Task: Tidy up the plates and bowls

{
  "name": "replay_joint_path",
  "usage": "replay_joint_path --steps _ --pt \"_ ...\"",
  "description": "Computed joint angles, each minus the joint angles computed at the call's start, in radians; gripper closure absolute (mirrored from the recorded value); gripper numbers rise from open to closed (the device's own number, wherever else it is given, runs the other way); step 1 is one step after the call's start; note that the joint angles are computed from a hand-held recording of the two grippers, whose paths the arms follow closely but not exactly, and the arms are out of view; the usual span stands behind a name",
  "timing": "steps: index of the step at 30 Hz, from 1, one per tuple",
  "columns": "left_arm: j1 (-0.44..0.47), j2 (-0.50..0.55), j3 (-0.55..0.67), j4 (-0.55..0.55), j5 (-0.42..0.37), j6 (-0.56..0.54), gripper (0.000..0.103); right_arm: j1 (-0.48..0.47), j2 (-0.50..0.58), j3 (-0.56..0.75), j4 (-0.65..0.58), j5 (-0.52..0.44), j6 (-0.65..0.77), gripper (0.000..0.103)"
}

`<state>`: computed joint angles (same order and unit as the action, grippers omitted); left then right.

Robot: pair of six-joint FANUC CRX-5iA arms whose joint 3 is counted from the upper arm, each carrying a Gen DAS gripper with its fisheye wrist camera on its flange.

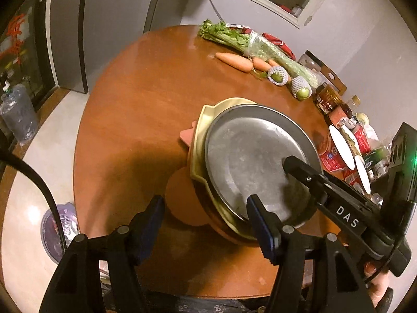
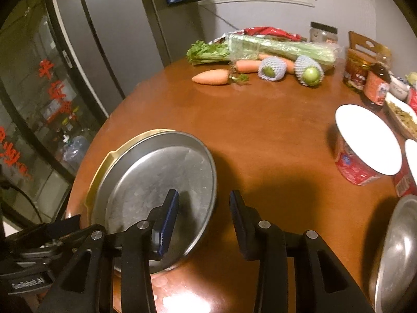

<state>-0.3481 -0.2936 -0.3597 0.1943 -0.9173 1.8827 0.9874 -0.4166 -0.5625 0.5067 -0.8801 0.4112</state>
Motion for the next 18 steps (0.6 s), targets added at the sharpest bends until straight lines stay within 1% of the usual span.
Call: replay_joint_path --steps 3,5,7,13,15,18 --pt "0.000 0.016 0.005 0.009 0.001 -0.008 0.038 -0.010 0.013 0.005 -0.009 0.017 0.028 0.062" --pt "0.008 0.025 -0.002 0.039 0.008 -0.041 0.038 -0.019 0.015 0.007 -0.032 0.037 0.045 0.062" --pt "0.008 0.037 0.006 0.037 0.005 -0.047 0.038 -0.015 0.013 -0.001 -0.015 0.042 0.036 0.062" --pt "-0.006 0.085 0.058 0.008 -0.010 -0.082 0.039 -0.005 0.009 -0.020 0.035 0.035 -0.005 0.062" --pt "-0.019 0.113 0.094 -0.025 -0.025 -0.079 0.039 -0.004 0.007 -0.025 0.050 0.028 -0.020 0.062" --pt "-0.027 0.145 0.126 -0.035 -0.028 -0.096 0.039 -0.011 0.003 -0.028 0.052 0.026 -0.026 0.062"
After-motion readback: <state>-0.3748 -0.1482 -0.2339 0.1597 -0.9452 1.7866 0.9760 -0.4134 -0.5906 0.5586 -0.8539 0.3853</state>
